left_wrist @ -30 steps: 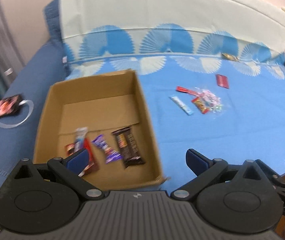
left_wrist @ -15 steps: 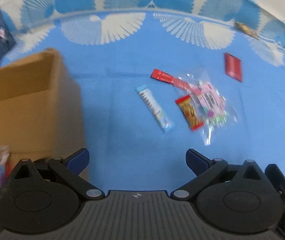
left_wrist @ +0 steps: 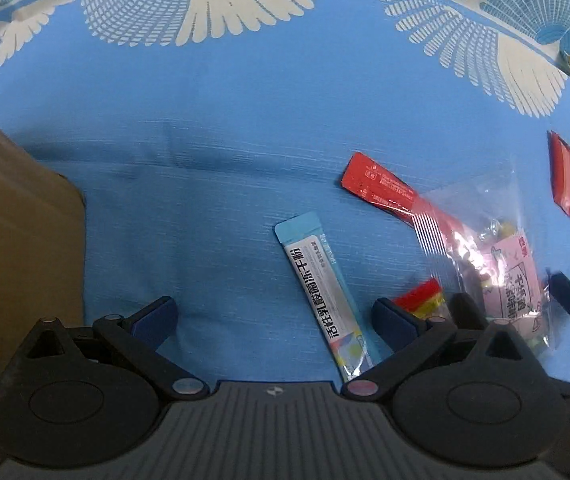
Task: Organize snacks
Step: 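Grasp the blue stick packet with the left tool while the right tool grasps the clear candy bag, then carry the blue packet with the left tool while the right tool carries the candy bag over the box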
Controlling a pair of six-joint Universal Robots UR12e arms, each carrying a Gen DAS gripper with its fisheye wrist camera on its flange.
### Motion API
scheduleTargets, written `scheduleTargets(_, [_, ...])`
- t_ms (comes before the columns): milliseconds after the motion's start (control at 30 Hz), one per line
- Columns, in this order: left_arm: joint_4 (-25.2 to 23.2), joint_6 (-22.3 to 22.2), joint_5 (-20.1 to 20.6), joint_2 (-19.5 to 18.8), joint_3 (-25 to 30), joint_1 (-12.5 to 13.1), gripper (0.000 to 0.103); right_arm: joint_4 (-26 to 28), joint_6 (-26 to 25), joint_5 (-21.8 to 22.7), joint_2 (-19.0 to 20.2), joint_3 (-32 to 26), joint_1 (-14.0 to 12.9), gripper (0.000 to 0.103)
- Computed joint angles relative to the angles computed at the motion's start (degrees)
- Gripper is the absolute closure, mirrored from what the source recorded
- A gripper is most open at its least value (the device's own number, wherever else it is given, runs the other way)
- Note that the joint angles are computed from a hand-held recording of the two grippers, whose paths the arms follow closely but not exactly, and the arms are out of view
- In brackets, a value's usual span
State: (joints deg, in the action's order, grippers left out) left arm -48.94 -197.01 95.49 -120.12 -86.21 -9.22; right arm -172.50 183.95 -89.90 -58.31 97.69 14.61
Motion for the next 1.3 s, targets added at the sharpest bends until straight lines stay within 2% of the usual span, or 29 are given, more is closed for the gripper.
scheduleTargets(67, [0.86, 0.46, 0.34, 0.01, -0.26, -0.05, 0.000, -1.55, 1.48, 1.73, 0.13, 0.47, -0.52, 0.000])
scheduleTargets(200, [1.28, 0.12, 0.49, 0.06, -0.47, -0.04, 0.000, -4.13, -0.12, 2.42, 0.12, 1.60, -0.71, 0.000])
scheduleTargets(267, [1.30, 0.05, 0.59, 0.01, -0.40, -0.07, 0.000, -5.29, -0.25, 1.41, 0.33, 1.85, -0.34, 0.000])
scheduleTargets(300, [1.12, -0.23, 0.96, 0.11, -0.36, -0.13, 0.004, -4.49, -0.02, 0.42, 0.38, 1.49, 0.04, 0.001])
scheduleTargets(333, [1.84, -0.69, 1.68, 0.55, -0.86, -0.52, 0.017, -2.98, 0.71, -0.48, 0.25, 1.03, 0.42, 0.003])
scheduleTargets(367, [3.65, -0.33, 2.59, 0.90, -1.38, -0.96, 0.030, -1.95, 1.17, -1.14, -0.16, 0.95, 0.63, 0.011])
scheduleTargets(400, [5.93, 1.43, 2.90, 1.42, -2.17, -1.30, 0.072, -1.73, 1.76, -0.95, -0.44, 1.06, 0.79, 0.026])
scheduleTargets(433, [6.39, 3.37, 2.49, 1.79, -2.46, -1.44, 0.085, -1.72, 2.62, -2.07, -0.88, 1.35, 1.20, 0.034])
scheduleTargets(467, [5.66, 3.64, 1.81, 2.13, -2.57, -1.44, 0.085, -1.51, 3.24, -3.13, -1.40, 1.75, 1.48, 0.048])
scheduleTargets(500, [4.90, 3.27, 0.82, 2.53, -2.81, -1.31, 0.086, -1.48, 4.13, -5.28, -2.03, 2.22, 1.99, 0.069])
scheduleTargets(567, [4.23, 3.67, -0.30, 3.37, -3.59, -1.18, 0.086, -0.36, 6.16, -8.84, -3.69, 3.22, 2.79, 0.074])
scheduleTargets(600, [4.11, 3.69, -0.74, 3.98, -4.16, -1.11, 0.086, 0.33, 7.37, -10.17, -4.51, 3.74, 3.06, 0.082])
scheduleTargets(733, [5.37, 4.78, -2.85, 7.31, -7.18, -0.88, 0.086, 0.15, 11.02, -14.10, -8.13, 6.97, 3.79, 0.085])
scheduleTargets(1000, [10.00, 7.69, -7.08, 16.21, -13.60, -0.23, 0.086, -1.74, 13.79, -19.53, -14.30, 10.72, 5.36, 0.085])
scheduleTargets(1167, [12.94, 10.24, -7.83, 23.44, -18.21, 0.47, 0.086, -3.43, 14.64, -19.50, -18.73, 12.23, 6.90, 0.085])
scheduleTargets(1300, [13.29, 12.17, -6.65, 30.23, -22.65, 1.75, 0.086, -4.94, 14.74, -18.34, -22.50, 14.10, 9.38, 0.085])
